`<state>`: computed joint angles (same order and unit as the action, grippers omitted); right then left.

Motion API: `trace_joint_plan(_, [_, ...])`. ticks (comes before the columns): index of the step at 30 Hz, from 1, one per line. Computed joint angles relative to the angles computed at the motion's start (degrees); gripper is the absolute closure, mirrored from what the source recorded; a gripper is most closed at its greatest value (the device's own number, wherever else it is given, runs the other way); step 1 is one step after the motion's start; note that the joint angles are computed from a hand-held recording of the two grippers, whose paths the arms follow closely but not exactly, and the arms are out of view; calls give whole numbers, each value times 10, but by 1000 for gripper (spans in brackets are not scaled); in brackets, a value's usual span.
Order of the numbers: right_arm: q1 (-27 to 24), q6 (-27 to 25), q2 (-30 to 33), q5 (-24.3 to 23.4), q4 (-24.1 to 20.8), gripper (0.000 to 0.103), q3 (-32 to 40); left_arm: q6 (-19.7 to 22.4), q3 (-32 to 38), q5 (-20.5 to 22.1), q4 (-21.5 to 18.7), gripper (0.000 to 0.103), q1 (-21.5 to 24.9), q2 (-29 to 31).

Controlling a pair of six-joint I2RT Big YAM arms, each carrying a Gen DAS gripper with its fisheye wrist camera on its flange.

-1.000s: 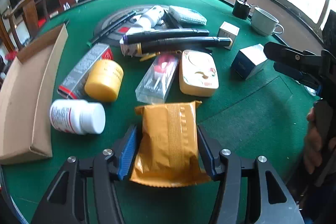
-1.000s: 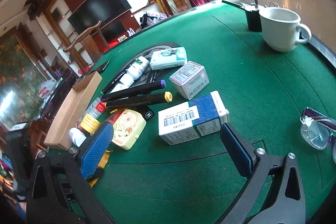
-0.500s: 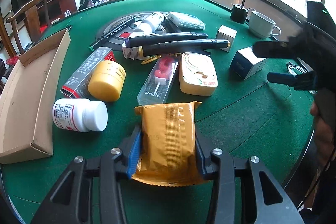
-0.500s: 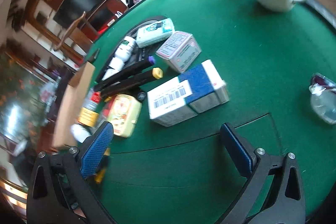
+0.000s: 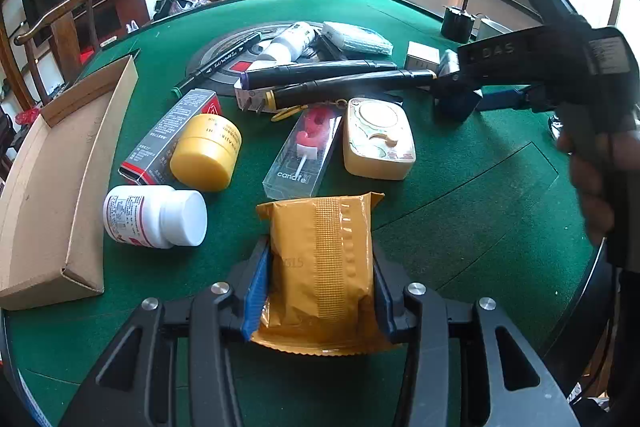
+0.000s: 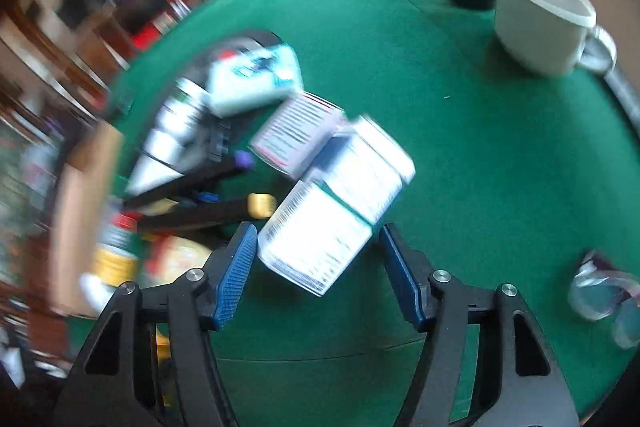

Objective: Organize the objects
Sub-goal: 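Grasp the yellow foil packet with the left tool while the right tool grasps the white-blue box, then carry both items to the cardboard tray and open both tools to release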

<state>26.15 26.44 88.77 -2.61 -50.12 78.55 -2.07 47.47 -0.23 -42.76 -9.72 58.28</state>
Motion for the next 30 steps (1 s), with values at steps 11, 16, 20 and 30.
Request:
trace_joint_plan(11, [-3,-18,-55,23,105,70,-77,-5,-2,19,0,60,10,-6])
trace_joint_plan(16, [5,-15,-99,-10,125,70,-128,-13,-8,46,-5,60,22,-20])
trace_joint_plan(20, [13,-11,-127,-38,139,70,-157,-22,-7,87,-13,60,52,-36])
trace_joint_plan(30, [61,-22,-160,-58,148,69,-151,-23,-2,145,-22,60,154,-82])
